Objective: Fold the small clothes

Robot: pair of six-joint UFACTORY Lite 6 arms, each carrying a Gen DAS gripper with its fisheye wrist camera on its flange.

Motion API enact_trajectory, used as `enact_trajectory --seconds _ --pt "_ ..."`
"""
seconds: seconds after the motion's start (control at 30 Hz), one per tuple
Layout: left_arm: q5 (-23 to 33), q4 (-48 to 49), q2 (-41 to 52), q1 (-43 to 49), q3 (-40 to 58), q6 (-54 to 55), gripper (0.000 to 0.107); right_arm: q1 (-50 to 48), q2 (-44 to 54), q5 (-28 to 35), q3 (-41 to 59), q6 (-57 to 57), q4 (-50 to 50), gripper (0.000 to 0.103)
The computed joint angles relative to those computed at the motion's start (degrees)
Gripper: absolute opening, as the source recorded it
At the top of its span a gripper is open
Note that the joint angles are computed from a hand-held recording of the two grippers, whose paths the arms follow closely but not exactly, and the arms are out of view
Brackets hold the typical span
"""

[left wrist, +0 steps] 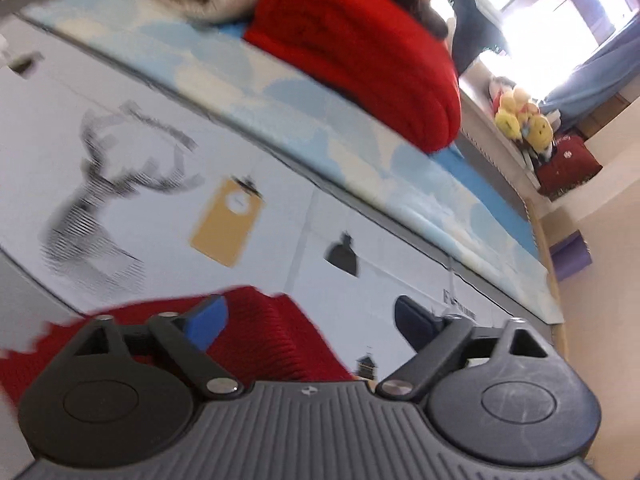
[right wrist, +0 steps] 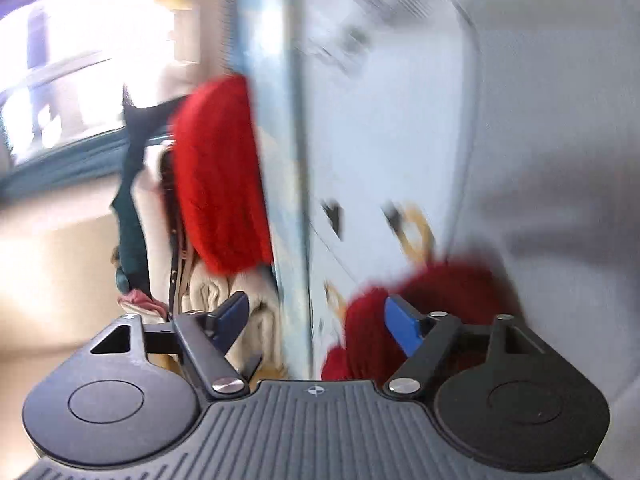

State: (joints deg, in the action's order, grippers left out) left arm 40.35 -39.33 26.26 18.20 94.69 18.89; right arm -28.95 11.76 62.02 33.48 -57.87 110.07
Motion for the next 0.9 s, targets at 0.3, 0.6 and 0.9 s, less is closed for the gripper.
enact_trajectory --seconds 0.3,0.6,0.9 --pt "0.38 1.48 -18.46 14.67 -23.01 11.96 0.095 13.06 -12.20 -10.35 6.58 -13.93 -15.80 0.076" --pt "-1.87 -1.47 -16.71 16.43 -29.63 21.97 0.095 34.99 -5.30 -31.00 16.07 -15.30 -23.79 0.012" --pt "-3.16 -7.65 -11.85 11.43 -24.21 31.01 0.095 24.88 6.79 -30.45 18.20 -1.87 -19.62 0.004"
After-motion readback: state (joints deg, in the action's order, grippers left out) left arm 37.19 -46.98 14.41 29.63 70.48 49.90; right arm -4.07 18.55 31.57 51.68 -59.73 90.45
